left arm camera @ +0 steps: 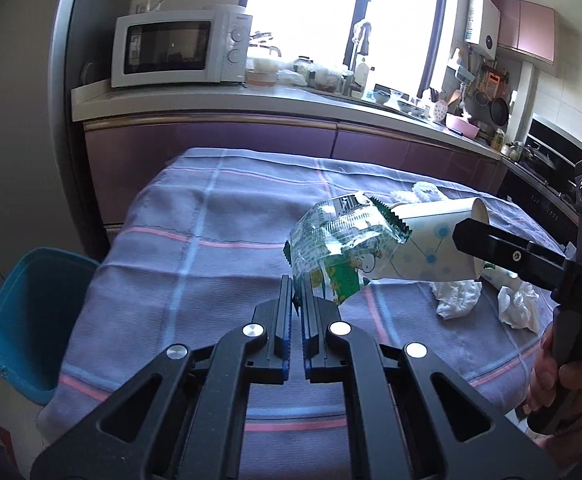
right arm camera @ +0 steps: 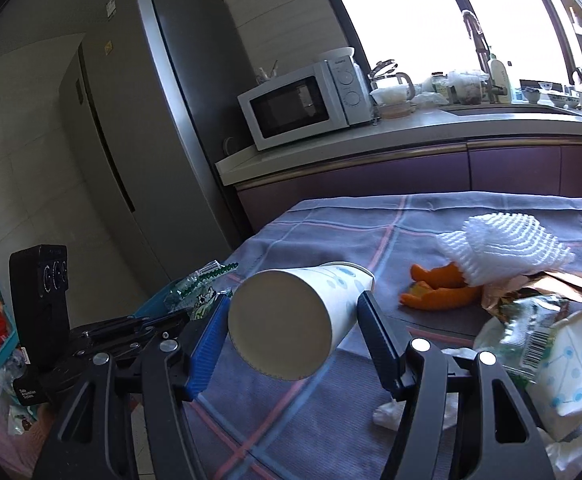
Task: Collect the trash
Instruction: 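Carry the wrapper and cup to the teal bin and open both tools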
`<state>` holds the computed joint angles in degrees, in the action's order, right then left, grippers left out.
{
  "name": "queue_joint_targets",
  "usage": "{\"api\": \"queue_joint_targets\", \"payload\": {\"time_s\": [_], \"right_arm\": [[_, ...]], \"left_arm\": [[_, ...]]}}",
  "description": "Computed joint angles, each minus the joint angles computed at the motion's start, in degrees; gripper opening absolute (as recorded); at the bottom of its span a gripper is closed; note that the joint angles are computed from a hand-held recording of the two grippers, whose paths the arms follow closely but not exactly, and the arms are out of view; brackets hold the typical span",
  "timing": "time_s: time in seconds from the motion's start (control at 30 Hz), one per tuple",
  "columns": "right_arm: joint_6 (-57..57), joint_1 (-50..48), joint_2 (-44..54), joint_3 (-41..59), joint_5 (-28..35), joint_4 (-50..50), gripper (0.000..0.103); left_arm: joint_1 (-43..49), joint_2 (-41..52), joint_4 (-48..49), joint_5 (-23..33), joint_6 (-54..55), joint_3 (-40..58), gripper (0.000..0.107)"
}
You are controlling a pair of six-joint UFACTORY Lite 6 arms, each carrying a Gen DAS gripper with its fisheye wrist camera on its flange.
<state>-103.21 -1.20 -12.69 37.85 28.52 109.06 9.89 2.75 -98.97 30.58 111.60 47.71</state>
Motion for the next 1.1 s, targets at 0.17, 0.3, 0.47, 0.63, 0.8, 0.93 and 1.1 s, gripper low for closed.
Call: {"api": "queue_joint_targets", "payload": {"time_s": [0.17,0.3,0.47,0.63,0.8,0.93,1.1], "right_arm": [[1.05,7.33,7.33,7.83,0.68,-0.27,0.063],[4.04,13.23,14.72,16.62,0.83,-3.06,0.063],[10.26,19.71,25.47,29.72,0.25,-8.58,0.063],[19.93,24.25,36.09,43.22,0.34,-16.67,0.063],[33.95,27.74,48.03,58.89,0.4,-28.99,0.063],[48.76,29.71,58.39,73.45,3.17,-41.59,0.063],[68.5,31.23,73.84,96.51,9.44,-56.73,0.063]], "left_arm": [[10.4,-0.72,3.2,1.88,-0.92,0.0,0.005],[18.7,2.44,5.24,2.57,-2.11,3.45,0.005],[26.01,10.17,6.58,1.68,-3.06,10.78,0.005],[29.84,18.43,8.16,-0.96,-4.69,18.76,0.005],[31.17,24.78,9.44,-3.11,-6.37,24.61,0.005],[31.49,29.23,11.4,-4.64,-8.71,28.86,0.005],[30.42,33.72,13.01,-6.83,-11.04,32.59,0.007]]}}
